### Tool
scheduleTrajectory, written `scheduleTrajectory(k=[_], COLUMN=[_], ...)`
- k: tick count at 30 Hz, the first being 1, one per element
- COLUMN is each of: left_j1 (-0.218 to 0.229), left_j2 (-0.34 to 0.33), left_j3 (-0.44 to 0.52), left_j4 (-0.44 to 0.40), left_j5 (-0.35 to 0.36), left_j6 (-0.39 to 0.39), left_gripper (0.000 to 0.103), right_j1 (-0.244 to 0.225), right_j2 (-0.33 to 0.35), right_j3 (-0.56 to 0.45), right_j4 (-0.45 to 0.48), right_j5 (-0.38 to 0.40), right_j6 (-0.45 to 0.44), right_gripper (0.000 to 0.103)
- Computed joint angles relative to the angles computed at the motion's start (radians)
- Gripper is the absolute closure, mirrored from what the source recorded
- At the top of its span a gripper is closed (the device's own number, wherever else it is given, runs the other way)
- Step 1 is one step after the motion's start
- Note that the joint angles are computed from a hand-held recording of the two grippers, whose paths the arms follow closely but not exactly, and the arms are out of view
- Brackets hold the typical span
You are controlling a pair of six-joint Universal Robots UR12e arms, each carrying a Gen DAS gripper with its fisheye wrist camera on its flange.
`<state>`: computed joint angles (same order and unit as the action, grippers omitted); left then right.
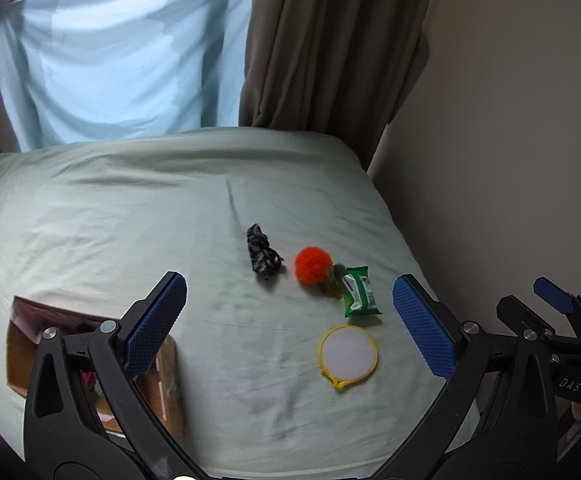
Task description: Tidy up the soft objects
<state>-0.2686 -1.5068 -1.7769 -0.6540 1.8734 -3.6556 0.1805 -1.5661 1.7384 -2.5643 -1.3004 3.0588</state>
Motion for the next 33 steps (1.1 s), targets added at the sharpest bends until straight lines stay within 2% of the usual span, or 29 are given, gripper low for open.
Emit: scheduleTrajectory(k=[8, 12, 18, 25, 28, 33], left_j1=[0.032, 0.058, 0.098, 0.114, 0.115, 0.117], left_j2=[-0.148, -0.221, -0.321, -0.397, -0.423, -0.464], left_j3=[0.044, 0.06, 0.086, 0.114, 0.133, 0.159], left_j4=[0.046, 0.086, 0.113, 0.103, 0.084, 0.073], left_j5=[-0.08, -0.152, -0.267, -0.287, -0.288, -0.292], left_j6=[0.046, 0.063, 0.095, 0.235, 0.315, 0.431], left_gripper=[0.0, 0.0, 0.0, 0.001, 0.001, 0.001], right_j1=[-0.017, -0.013, 0.003, 0.02, 0.025, 0.029], right_j2=[0.113, 0.174, 0.265, 0.337, 0.356, 0.384], right_j3=[-0.017, -0.025, -0.055, -0.082, -0.093, -0.111], right_j4=[-0.052, -0.065, -0.046, -0.031, -0.019, -0.006], right_j5=[0.002, 0.008, -0.004, -0.015, -0.013, -0.021], right_j6=[0.03, 0.048, 0.039, 0.041, 0.021, 0.003], right_gripper=[0.001, 0.002, 0.014, 0.016, 0.025, 0.028])
